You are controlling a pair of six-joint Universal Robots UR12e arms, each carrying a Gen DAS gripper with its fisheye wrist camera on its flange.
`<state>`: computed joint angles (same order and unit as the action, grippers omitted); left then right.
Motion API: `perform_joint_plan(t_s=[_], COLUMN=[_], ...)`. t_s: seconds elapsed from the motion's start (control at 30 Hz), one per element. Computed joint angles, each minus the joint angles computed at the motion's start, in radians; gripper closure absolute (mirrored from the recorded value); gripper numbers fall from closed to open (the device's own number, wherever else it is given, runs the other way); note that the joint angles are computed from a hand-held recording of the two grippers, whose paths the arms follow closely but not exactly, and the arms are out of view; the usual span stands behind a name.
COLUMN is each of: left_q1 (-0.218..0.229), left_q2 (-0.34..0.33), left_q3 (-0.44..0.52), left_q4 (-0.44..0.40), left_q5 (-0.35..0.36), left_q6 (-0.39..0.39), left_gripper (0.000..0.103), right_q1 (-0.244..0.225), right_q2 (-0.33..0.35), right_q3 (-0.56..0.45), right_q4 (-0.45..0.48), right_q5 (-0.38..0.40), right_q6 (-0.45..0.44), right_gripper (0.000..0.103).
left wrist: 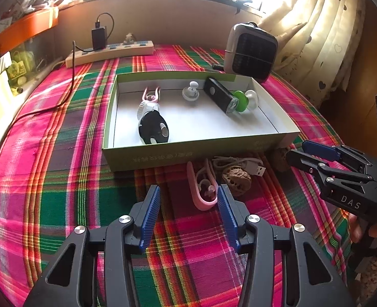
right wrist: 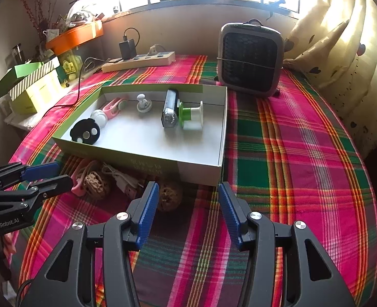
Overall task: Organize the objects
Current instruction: 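Withdraw both open grippers from the box toward the pink clip and walnut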
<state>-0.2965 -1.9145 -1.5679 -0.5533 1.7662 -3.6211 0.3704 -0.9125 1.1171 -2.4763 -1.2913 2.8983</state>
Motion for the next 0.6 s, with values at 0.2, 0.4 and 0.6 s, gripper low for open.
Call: perform_joint_plan(t_s=[0.2, 0.4, 0.6], left_q1=[0.0, 0.001, -0.002], left_q2=[-0.008, -0.02, -0.03], left_q3=[0.008, 0.024, 0.041], left_q4=[-0.008, -0.036, -0.063], left_q5=[-0.007, -0.002, 0.028], left_q6=[0.005, 0.007, 0.012], left_gripper=[0.058, 0.058, 0.058], right_q1=[0.002, 0.006, 0.011], right_q2=[0.007, 0.015, 0.018], right_q3=[-0.007, -0.019, -0.024], right_q4=[0.025, 0.047, 0.047], right_q5=[0.008, 0.008, -0.013], right_q6=[-0.017, -0.036, -0.05], right_gripper=[0.05, 0.05, 0.049])
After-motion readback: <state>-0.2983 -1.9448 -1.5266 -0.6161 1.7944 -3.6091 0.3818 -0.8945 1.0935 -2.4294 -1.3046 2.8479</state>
